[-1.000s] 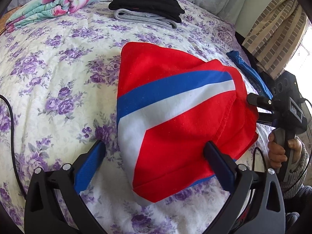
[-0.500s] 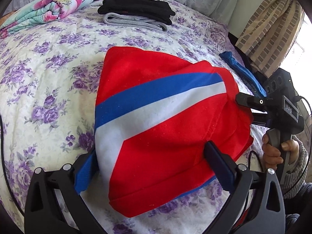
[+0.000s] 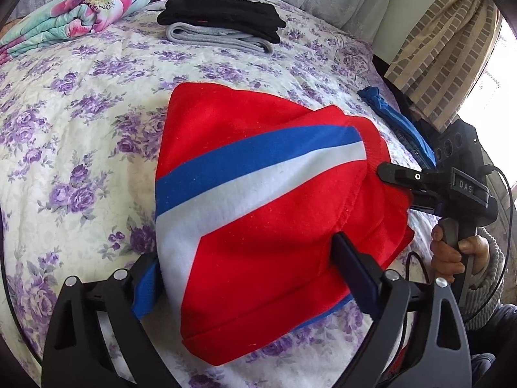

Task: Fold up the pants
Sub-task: 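Lift the folded pants with the left tool and carry them onto the black stack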

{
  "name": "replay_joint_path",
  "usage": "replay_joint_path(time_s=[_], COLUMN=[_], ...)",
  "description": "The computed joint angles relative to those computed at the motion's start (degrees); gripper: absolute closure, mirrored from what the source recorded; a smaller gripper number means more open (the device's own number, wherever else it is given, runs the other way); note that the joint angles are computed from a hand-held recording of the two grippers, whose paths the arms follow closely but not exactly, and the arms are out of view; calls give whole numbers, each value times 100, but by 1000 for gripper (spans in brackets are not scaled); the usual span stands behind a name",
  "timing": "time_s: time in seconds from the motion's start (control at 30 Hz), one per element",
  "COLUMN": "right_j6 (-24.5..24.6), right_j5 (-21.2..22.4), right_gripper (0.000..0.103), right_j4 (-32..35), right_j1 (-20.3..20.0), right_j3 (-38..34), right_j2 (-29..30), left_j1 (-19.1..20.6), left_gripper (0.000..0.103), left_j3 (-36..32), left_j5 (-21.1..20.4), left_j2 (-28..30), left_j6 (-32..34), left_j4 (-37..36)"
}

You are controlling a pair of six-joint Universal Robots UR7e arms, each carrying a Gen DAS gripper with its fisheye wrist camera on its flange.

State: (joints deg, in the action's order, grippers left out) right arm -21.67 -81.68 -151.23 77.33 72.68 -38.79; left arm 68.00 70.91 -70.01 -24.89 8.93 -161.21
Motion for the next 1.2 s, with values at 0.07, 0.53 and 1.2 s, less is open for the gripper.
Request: replay_joint_path(time_s=[0.07, 0.53, 1.2], right_j6=[-25, 23, -608], right_j5=[58, 248, 112], right_gripper=[45, 45, 72], right_j4=[16, 62, -829], right_j1=[-14, -65, 155], right_j3=[23, 53, 537], right_j2=[-9, -15, -271], left_j1=[33, 317, -105], left_gripper=[18, 28, 93], left_j3=[27, 180, 256], left_j5=[-97, -939, -12], left_j2=[-58, -339, -400], left_j6=[-34, -603, -147], left_j4=[32, 174, -343])
